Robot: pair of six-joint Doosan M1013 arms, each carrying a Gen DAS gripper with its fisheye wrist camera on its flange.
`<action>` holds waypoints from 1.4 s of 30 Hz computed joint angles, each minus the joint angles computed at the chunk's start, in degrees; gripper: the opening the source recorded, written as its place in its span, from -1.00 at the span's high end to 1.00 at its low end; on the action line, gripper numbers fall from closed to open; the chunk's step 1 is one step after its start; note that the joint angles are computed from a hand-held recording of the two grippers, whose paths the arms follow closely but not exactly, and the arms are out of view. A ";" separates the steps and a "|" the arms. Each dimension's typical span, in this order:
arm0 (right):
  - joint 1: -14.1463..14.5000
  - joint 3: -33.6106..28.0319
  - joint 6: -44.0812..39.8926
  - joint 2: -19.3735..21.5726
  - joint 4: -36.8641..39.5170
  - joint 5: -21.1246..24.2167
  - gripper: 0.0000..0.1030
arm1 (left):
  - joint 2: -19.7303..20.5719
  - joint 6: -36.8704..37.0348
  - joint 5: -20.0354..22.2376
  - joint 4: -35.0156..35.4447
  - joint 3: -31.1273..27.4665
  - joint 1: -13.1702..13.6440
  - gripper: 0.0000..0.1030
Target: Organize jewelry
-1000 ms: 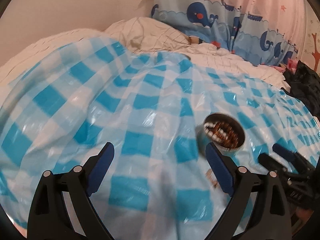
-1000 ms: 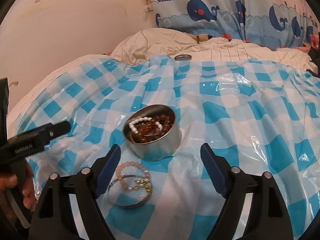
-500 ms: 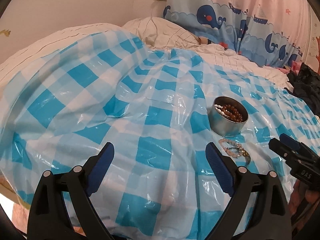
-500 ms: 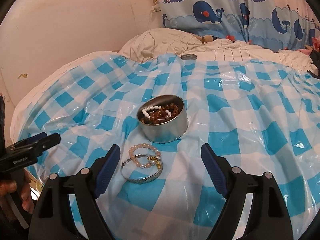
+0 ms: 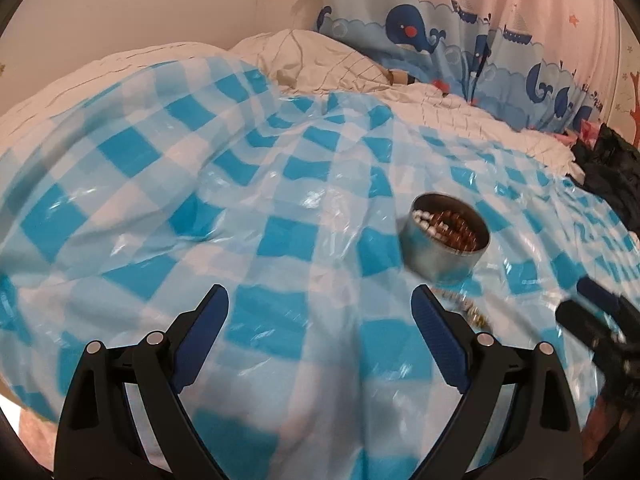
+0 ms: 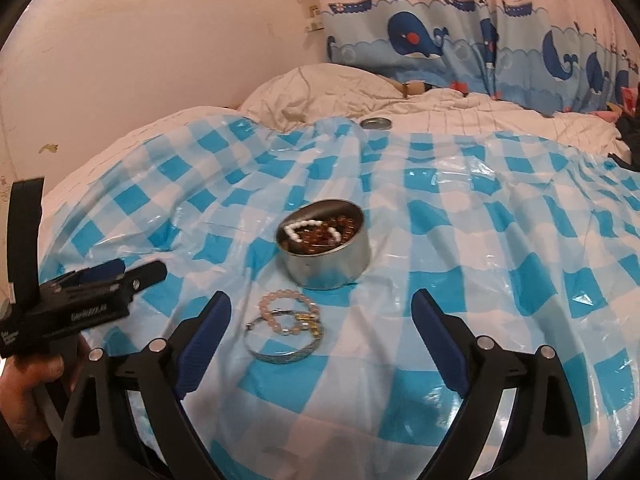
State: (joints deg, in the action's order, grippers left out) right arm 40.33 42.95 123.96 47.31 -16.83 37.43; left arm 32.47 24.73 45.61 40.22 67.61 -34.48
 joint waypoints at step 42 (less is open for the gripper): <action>-0.12 -5.68 -1.95 3.83 -0.27 6.52 -0.78 | 6.78 13.29 4.09 -6.09 -11.20 0.91 -0.83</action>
State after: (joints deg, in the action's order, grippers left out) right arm 40.21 37.26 122.01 51.14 -17.10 43.95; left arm 39.25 38.01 49.70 34.13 56.41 -33.57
